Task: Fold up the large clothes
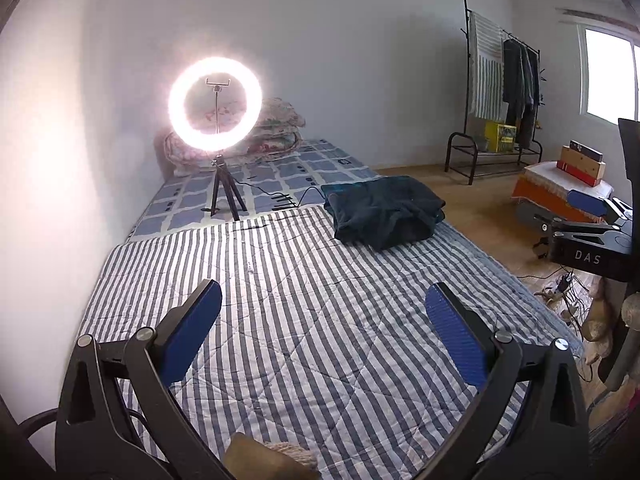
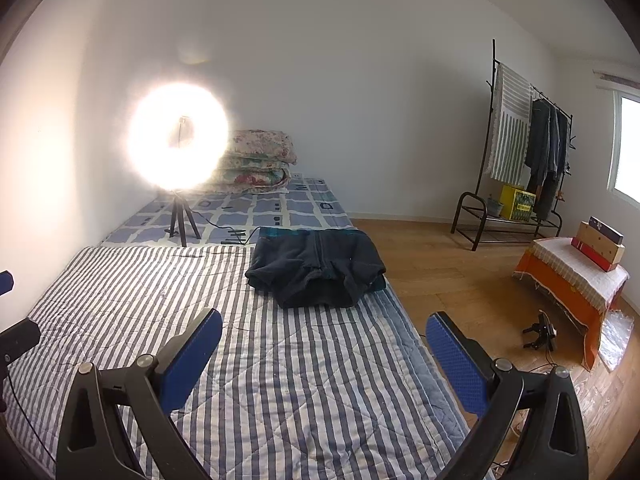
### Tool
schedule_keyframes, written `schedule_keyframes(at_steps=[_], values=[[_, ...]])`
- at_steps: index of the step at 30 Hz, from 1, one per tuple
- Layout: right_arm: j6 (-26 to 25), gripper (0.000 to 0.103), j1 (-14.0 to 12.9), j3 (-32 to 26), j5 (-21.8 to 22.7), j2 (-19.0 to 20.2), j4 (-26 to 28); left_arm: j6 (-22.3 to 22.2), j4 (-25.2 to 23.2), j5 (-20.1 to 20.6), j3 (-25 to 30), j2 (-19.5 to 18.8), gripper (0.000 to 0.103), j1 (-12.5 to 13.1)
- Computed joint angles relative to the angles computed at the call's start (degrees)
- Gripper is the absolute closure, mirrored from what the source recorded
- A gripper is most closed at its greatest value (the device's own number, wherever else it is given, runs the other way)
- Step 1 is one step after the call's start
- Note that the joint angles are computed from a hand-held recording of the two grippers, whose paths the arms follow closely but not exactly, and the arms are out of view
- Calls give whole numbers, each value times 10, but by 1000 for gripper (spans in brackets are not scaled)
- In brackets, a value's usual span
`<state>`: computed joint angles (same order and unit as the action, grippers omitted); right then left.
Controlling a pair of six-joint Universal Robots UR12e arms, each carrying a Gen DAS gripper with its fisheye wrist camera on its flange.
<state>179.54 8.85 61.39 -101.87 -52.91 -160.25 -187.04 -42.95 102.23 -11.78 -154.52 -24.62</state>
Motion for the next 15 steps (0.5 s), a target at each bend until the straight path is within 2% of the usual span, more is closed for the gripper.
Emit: schedule_keyframes(at_steps=[15], values=[[-3, 0, 0, -1, -2, 0, 2, 1, -9, -2, 6, -2, 0, -2]])
